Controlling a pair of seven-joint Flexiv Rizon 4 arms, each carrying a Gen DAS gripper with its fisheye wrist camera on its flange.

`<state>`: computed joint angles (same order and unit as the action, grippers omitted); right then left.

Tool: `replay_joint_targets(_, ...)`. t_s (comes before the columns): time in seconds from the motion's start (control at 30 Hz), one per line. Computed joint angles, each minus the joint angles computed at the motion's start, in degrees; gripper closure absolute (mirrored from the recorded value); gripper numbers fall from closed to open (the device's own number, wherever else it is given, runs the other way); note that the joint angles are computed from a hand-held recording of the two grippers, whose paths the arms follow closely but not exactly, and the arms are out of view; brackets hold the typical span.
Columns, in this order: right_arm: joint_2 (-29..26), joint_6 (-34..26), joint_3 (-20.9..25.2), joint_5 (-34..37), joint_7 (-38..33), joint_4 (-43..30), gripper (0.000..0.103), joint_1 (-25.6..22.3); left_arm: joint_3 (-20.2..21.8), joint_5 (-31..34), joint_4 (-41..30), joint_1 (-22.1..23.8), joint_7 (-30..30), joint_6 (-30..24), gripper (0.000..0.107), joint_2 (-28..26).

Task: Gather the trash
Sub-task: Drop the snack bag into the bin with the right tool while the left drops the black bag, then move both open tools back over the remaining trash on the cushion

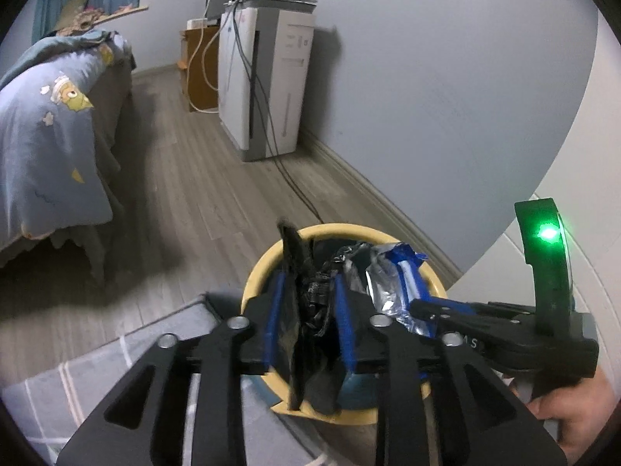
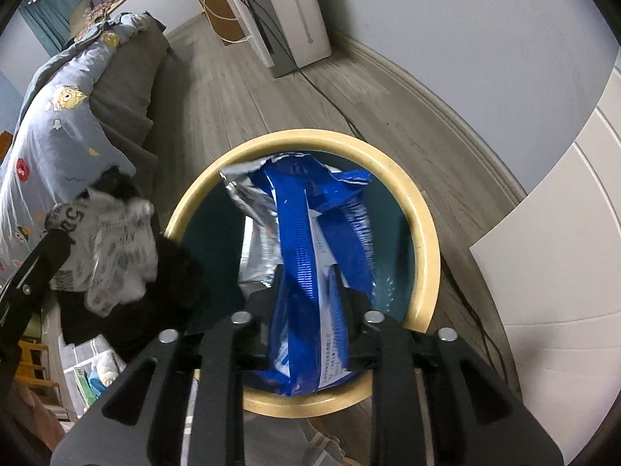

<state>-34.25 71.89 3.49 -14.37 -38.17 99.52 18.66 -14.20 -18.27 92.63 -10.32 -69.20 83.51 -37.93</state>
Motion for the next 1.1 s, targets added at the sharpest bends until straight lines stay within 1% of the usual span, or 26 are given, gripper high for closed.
replay_joint_targets(0.03,0.4,0.4,-0.3,-0.1,0.2,0.8,0.075,0.2,0.7,0.3,0.0,-0.4,-0.3,0.4,0.065,0.1)
replay_joint_targets(0.07,0.4,0.4,-0.1,0.1,0.2,0.8,0.07,0.1,0.8,0.5,0.2,-0.4,-0.4,0.8,0.064,0.2)
replay_joint_targets(0.1,0.4,0.6,0.0,0.3,0.4,0.9,0.059,0.0,0.8,0.6,0.5,-0.2,-0.3,0.9,0.064,0.5)
replay_joint_targets(0.13,0.5,0.9,-0.2,0.3,0.8,1.0,0.052,0.2,0.5,0.6,1.0,0.1,-0.1,1.0,0.064,0.8)
replay_joint_targets(0.2,0.7,1.2,-0.9,-0.2,1.5,1.3,0.051,0.7,0.8,0.7,1.8,0.2,-0.4,1.2,0.064,1.5)
replay_joint_targets(0.23,0.8,1.2,-1.0,-0.4,1.6,1.3,0.048,0.8,0.9,0.6,2.3,0.4,-0.7,1.2,0.062,1.9)
replay_joint_targets(0.3,1.0,0.8,-1.1,-0.9,1.7,1.4,0.044,1.0,0.3,0.2,4.3,1.2,-0.9,2.1,0.05,3.1)
replay_joint_targets(0.37,1.4,0.9,-1.3,-1.3,2.1,1.7,0.041,1.3,0.3,0.3,5.8,1.6,-1.2,3.6,0.034,4.1)
replay_joint_targets(0.4,1.7,1.1,-1.7,-1.8,2.5,1.9,0.037,1.6,0.3,0.4,6.9,1.9,-1.3,4.2,0.031,4.9)
replay_joint_targets(0.43,1.8,1.1,-2.0,-2.2,2.8,2.0,0.031,1.8,0.6,0.5,7.9,2.0,-1.7,4.7,0.026,5.9)
replay_joint_targets(0.47,2.1,1.3,-2.6,-3.0,3.4,2.3,0.028,2.4,0.5,0.6,8.8,2.2,-1.9,5.1,0.024,6.6)
replay_joint_targets(0.5,2.3,1.5,-3.0,-3.6,3.6,2.5,0.022,2.7,0.5,0.6,9.9,2.6,-2.2,5.6,0.023,7.5)
replay_joint_targets(0.53,2.6,1.6,-3.2,-4.2,4.0,2.7,0.015,3.0,1.1,0.6,11.2,2.6,-2.7,5.7,0.017,8.9)
replay_joint_targets(0.57,2.9,1.8,-3.7,-5.0,4.5,3.0,0.013,3.5,1.6,0.8,12.1,2.6,-3.1,5.9,0.012,9.6)
replay_joint_targets(0.6,3.4,2.1,-4.4,-6.0,5.1,3.5,0.011,4.1,1.0,0.6,14.1,3.7,-3.0,7.0,0.012,11.2)
replay_joint_targets(0.67,4.1,2.2,-4.6,-7.3,6.0,4.0,0.009,4.7,0.0,0.5,16.7,5.6,-2.5,7.8,0.012,13.2)
replay_joint_targets(0.73,4.6,2.4,-3.9,-7.5,6.3,4.2,0.007,4.6,0.7,0.7,19.7,6.6,-2.3,8.2,0.012,16.2)
replay_joint_targets(0.8,5.3,2.1,-2.3,-6.6,6.6,4.2,0.007,4.2,-1.1,-0.4,23.5,9.6,-1.0,8.8,0.011,19.5)
replay_joint_targets(0.83,5.6,2.2,-1.8,-6.3,6.7,4.2,0.006,4.2,-2.7,-1.6,25.5,11.7,0.0,9.2,0.011,21.1)
replay_joint_targets(0.93,7.1,1.7,-2.0,-7.5,8.6,4.4,0.006,6.0,-5.1,-5.4,30.5,15.9,3.3,9.7,0.01,25.7)
replay_joint_targets(1.0,7.7,1.4,-1.7,-8.6,9.5,4.0,0.006,7.3,-6.8,-9.6,34.5,19.0,7.4,10.8,0.01,29.1)
replay_joint_targets(1.1,8.2,1.2,-2.3,-12.3,10.9,3.4,0.006,10.3,-3.9,-12.1,37.9,18.9,10.4,11.8,0.01,32.3)
